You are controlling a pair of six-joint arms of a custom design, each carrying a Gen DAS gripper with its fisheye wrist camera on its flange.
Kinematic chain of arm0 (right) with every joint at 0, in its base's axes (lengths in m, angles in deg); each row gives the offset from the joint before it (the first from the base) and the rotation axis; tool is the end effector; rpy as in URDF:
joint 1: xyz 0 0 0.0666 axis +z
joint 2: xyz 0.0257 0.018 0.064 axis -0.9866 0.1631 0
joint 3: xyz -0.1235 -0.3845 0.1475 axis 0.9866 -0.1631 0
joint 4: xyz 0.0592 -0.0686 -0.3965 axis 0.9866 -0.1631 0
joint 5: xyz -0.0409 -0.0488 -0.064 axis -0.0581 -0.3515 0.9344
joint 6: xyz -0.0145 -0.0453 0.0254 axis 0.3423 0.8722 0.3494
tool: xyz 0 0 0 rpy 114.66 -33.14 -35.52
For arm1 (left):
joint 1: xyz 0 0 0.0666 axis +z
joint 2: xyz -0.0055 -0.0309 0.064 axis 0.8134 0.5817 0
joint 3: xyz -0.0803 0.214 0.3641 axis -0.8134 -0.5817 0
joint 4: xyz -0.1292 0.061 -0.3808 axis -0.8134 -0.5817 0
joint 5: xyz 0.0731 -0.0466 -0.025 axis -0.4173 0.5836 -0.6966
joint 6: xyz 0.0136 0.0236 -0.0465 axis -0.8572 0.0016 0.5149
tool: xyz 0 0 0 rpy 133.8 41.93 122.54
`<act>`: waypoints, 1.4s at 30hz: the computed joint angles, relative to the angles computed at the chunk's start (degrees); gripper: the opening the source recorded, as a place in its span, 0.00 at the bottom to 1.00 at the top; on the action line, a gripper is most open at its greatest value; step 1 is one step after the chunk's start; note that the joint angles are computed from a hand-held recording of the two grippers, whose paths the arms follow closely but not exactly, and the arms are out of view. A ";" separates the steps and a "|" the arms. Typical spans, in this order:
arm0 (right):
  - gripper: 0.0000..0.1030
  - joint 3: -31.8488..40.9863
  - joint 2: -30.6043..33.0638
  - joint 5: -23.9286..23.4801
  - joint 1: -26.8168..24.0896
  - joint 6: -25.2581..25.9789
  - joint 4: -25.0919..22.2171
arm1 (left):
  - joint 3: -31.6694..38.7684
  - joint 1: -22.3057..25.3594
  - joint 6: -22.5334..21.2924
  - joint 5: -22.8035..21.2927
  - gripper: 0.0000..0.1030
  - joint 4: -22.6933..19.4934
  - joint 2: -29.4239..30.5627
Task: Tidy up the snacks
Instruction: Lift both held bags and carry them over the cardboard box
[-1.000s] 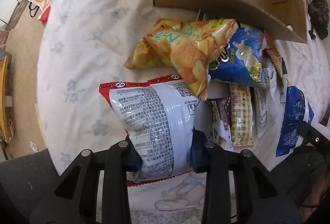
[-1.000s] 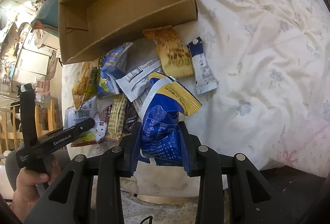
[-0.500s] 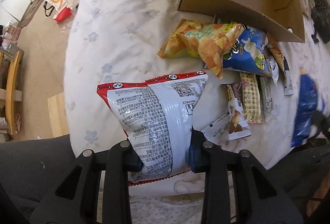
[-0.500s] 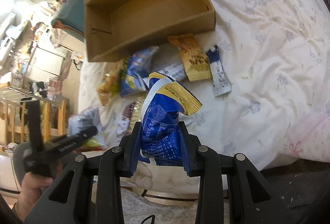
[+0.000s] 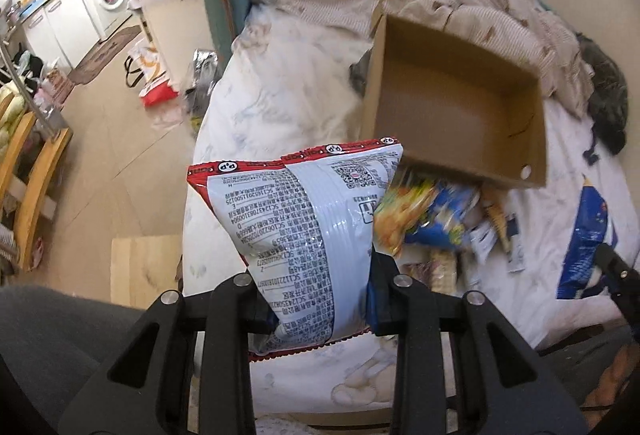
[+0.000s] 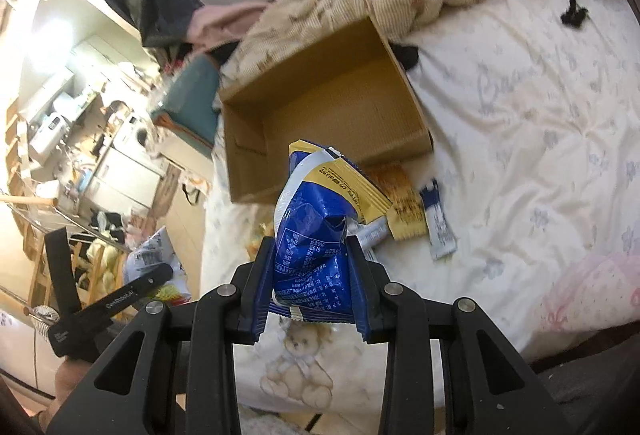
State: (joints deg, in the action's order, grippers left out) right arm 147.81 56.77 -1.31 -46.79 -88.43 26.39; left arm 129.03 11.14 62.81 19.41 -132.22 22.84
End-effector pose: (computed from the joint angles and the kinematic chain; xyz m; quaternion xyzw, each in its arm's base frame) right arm 0.3324 0.2314 0.4222 -0.0087 0.9080 0.3204 0.2697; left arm 0.2960 -0.2591 0.4372 -0.1708 0.9500 0.0113 0.2613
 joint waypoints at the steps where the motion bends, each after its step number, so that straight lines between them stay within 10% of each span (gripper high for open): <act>1: 0.34 0.21 0.00 0.40 0.07 0.08 0.59 | 0.63 0.32 -0.83 0.26 0.26 0.31 0.19; 25: 0.34 13.40 13.12 1.42 -4.49 6.54 0.76 | 16.80 6.77 -22.18 1.76 0.26 6.88 15.06; 42: 0.34 23.33 25.51 2.52 -5.70 9.88 -6.93 | 18.53 9.18 -28.25 2.83 0.26 13.50 23.22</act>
State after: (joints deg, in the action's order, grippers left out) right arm 171.14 82.28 1.21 -52.49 -78.55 19.46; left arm 147.56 20.32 34.56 22.24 -118.71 46.06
